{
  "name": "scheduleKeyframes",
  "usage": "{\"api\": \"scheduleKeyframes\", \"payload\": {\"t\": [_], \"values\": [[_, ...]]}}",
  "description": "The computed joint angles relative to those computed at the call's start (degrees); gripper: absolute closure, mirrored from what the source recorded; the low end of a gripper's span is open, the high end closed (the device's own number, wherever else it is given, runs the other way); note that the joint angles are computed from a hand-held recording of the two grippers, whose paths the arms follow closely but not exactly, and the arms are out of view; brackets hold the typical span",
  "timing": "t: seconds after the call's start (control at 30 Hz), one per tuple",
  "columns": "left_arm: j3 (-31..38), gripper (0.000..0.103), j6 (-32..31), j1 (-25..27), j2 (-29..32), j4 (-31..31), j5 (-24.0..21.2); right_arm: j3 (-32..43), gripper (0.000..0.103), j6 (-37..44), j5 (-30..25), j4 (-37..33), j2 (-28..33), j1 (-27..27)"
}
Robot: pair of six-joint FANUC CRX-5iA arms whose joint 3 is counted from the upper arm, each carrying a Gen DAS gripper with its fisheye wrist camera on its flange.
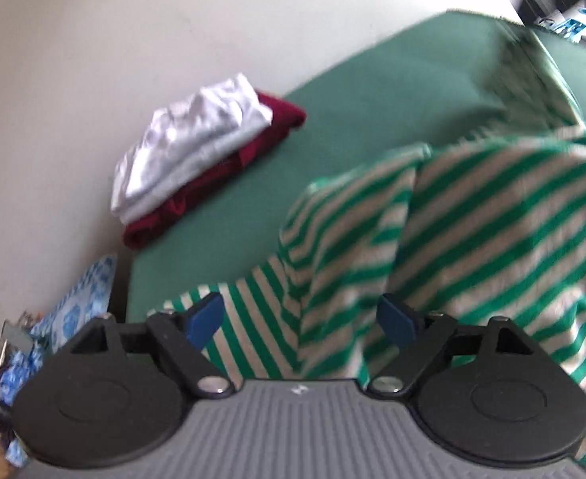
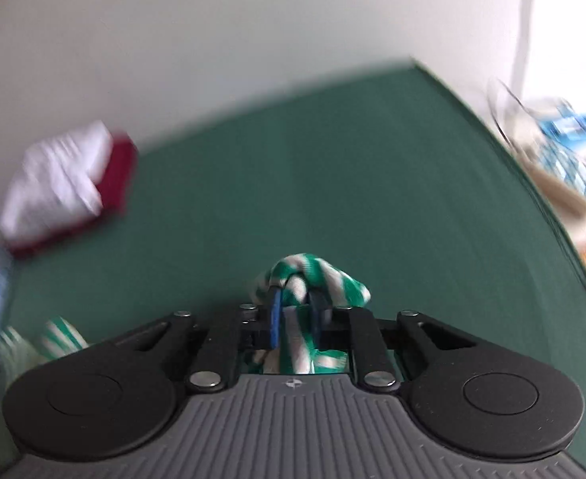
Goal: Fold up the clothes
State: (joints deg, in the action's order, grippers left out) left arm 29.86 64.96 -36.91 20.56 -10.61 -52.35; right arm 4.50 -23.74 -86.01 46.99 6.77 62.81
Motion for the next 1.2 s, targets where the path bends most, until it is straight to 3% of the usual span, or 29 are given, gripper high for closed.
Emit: {"api": "scheduleKeyframes", "payload": {"t": [0.07, 0.1, 0.13, 0.17, 0.2, 0.23, 0.33, 0.4, 0.47, 0.53, 0.57, 0.6, 0.67, 0.77, 0.83, 0.87, 0.9, 0.93, 1.0, 1.03, 1.1, 1.2], "values": [[-1.15, 0.013, 2.56, -0.55, -0.76, -2.82, 0.06, 0.81, 0.103, -0.23, -0.15, 10.43, 1.49, -2.31], [-1.46, 0.010, 3.65, -0.73, -1.01, -4.32, -0.17, 0.22, 0.103, -0.53, 0.18, 15.88, 2.00, -3.72], [-1.52, 0.010, 4.82, -0.99, -1.07, -5.95, -0.64, -0.68, 0.100, 0.21, 1.60, 19.83, 2.10, -5.36], [-1.54, 0.010, 5.94, -1.14, -1.04, -7.49, -1.25, -0.49, 0.086, 2.23, 3.28, 21.14, 2.11, -6.81], [-1.61, 0.010, 7.33, -1.20, -1.09, -9.04, -1.92, 0.10, 0.060, 4.77, 4.62, 19.60, 2.38, -7.98], [-2.09, 0.010, 8.39, -0.80, -1.43, -9.33, -2.16, 1.91, 0.052, 7.38, 4.24, 16.04, 3.15, -8.43], [-4.21, 0.007, 10.36, 1.43, -2.80, -7.65, -1.95, 1.96, 0.051, 9.93, 5.06, 5.60, 2.57, -7.31], [-6.46, 0.001, 10.86, 3.42, -4.17, -5.28, -0.70, 2.18, 0.045, 9.65, 4.65, -2.21, 2.54, -6.22], [-7.81, 0.001, 10.56, 5.44, -4.77, -1.78, 0.10, 1.84, 0.044, 8.11, 4.68, -7.24, 2.95, -5.51], [-7.95, 0.001, 10.33, 6.42, -4.59, 0.12, 0.25, 1.19, 0.046, 8.33, 8.05, -10.24, 3.18, -5.95], [-7.79, 0.001, 10.28, 6.44, -4.41, 0.18, 0.34, 0.89, 0.066, 9.31, 10.23, -10.60, 3.41, -6.42], [-7.99, 0.001, 10.08, 6.23, -4.51, -0.15, 0.78, 1.27, 0.086, 10.93, 11.55, -9.52, 4.04, -6.87], [-8.31, 0.001, 9.90, 5.42, -4.65, -2.21, 1.98, 5.81, 0.088, 15.89, 10.11, -6.15, 7.29, -8.40], [-7.97, 0.001, 11.69, 3.90, -4.42, -7.19, 2.21, 3.87, 0.089, 9.07, 11.32, 8.36, 8.29, -10.32], [-7.96, 0.001, 11.31, 4.41, -4.41, -6.25, 1.88, 2.56, 0.087, 3.65, 11.77, 17.24, 8.91, -11.87], [-8.38, 0.001, 10.61, 4.85, -4.76, -5.21, 2.32, 2.95, 0.074, 5.34, 13.48, 17.18, 9.10, -12.87], [-9.25, 0.001, 9.14, 5.67, -5.41, -3.13, 3.38, 4.57, 0.049, 9.02, 14.30, 14.12, 9.88, -13.60], [-10.26, 0.001, 7.30, 6.66, -6.12, -0.53, 4.58, 8.08, 0.044, 14.40, 13.12, 8.09, 11.16, -13.94], [-11.35, 0.001, 4.03, 8.72, -6.78, 4.37, 6.29, 8.88, 0.071, 17.59, 10.67, 5.04, 10.94, -12.99], [-11.30, 0.001, 3.04, 9.63, -6.67, 6.16, 6.77, 5.97, 0.068, 15.37, 9.96, 7.96, 9.92, -11.81], [-10.51, 0.001, 1.69, 11.20, -5.93, 9.01, 7.19, 1.44, 0.046, 13.47, 7.65, 9.86, 7.02, -8.82], [-3.75, 0.001, 3.90, 12.96, -0.62, 9.52, 3.20, -1.52, 0.042, 13.66, 0.31, 4.78, 2.89, -2.77]]}}
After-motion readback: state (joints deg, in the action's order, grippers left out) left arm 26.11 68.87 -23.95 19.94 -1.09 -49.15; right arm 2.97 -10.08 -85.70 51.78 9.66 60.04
